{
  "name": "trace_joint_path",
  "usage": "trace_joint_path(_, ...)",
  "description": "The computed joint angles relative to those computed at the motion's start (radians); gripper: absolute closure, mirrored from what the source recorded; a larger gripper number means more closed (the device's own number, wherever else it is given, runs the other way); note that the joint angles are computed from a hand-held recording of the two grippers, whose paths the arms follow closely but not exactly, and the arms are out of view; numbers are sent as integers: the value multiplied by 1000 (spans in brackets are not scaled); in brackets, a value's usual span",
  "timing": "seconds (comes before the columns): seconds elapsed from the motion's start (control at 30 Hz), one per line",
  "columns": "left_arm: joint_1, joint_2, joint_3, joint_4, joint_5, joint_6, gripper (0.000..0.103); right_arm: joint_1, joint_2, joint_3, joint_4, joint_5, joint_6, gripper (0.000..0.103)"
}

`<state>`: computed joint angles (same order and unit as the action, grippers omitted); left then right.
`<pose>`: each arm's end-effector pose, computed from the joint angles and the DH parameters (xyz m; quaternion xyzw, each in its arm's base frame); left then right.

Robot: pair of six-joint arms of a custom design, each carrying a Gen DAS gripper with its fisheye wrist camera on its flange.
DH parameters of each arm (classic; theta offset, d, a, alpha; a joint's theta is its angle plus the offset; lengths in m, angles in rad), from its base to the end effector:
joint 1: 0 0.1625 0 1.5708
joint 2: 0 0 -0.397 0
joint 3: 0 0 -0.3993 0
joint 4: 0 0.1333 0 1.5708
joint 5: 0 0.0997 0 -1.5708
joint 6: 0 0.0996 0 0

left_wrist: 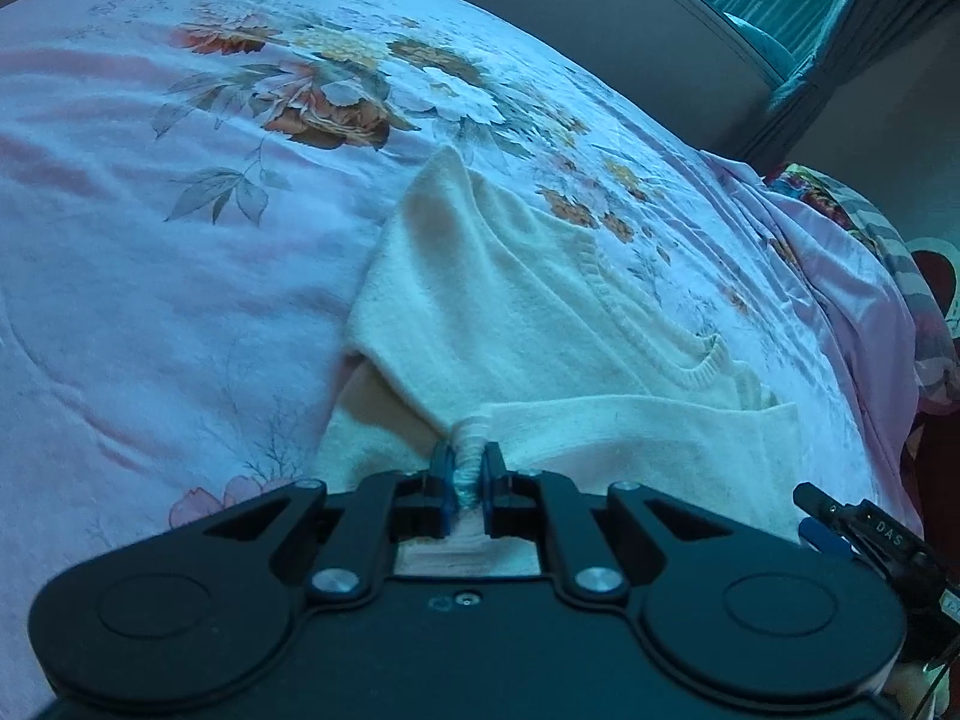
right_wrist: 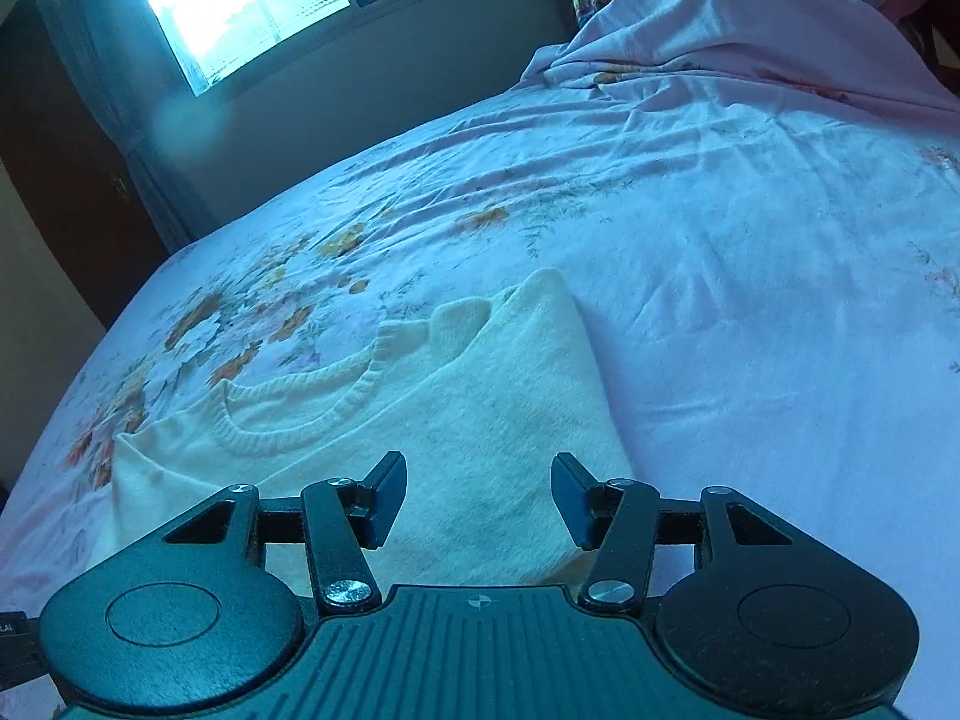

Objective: Fold small clothes
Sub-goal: 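Fold the side edge inward toward the collar with the left gripper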

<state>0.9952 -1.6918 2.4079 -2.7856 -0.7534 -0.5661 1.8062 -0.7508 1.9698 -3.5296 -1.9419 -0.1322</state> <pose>-0.0305 -0.4254 0.2823 -0.0938 0.8897 -0.3986 0.2017 0.2261 -0.5258 0.0572 0.1019 -0.9131 0.3637 0.1535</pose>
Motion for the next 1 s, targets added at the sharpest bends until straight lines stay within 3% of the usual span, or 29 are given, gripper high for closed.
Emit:
trace_joint_path(0.03,4,5,-4,17,-2,-4,84,0,0,8,1,3,-3,50)
trace_joint_path(0.17,6,27,-10,21,14,-13,84,9,6,23,0,-1,-12,50)
trace_joint_path(0.23,4,28,-12,31,30,-26,99,14,4,26,6,3,-11,50)
trace_joint_path(0.37,-30,7,11,-22,82,0,100,22,2,28,-6,11,-25,50)
trace_joint_path(0.5,18,35,-2,-13,67,5,100,29,15,14,12,-6,-44,50)
trace_joint_path(0.6,19,28,5,-39,72,13,100,29,14,10,32,-5,-50,50)
trace_joint_path(0.7,7,20,2,31,110,0,89,33,23,-1,5,-7,-83,50)
trace_joint_path(0.87,-116,-79,56,196,244,-99,79,24,41,-35,19,-29,-92,50)
trace_joint_path(0.93,-149,-103,71,188,256,-88,79,19,42,-59,99,-68,-100,50)
trace_joint_path(1.0,-145,-71,55,145,234,-38,79,10,39,-61,109,-58,-99,50)
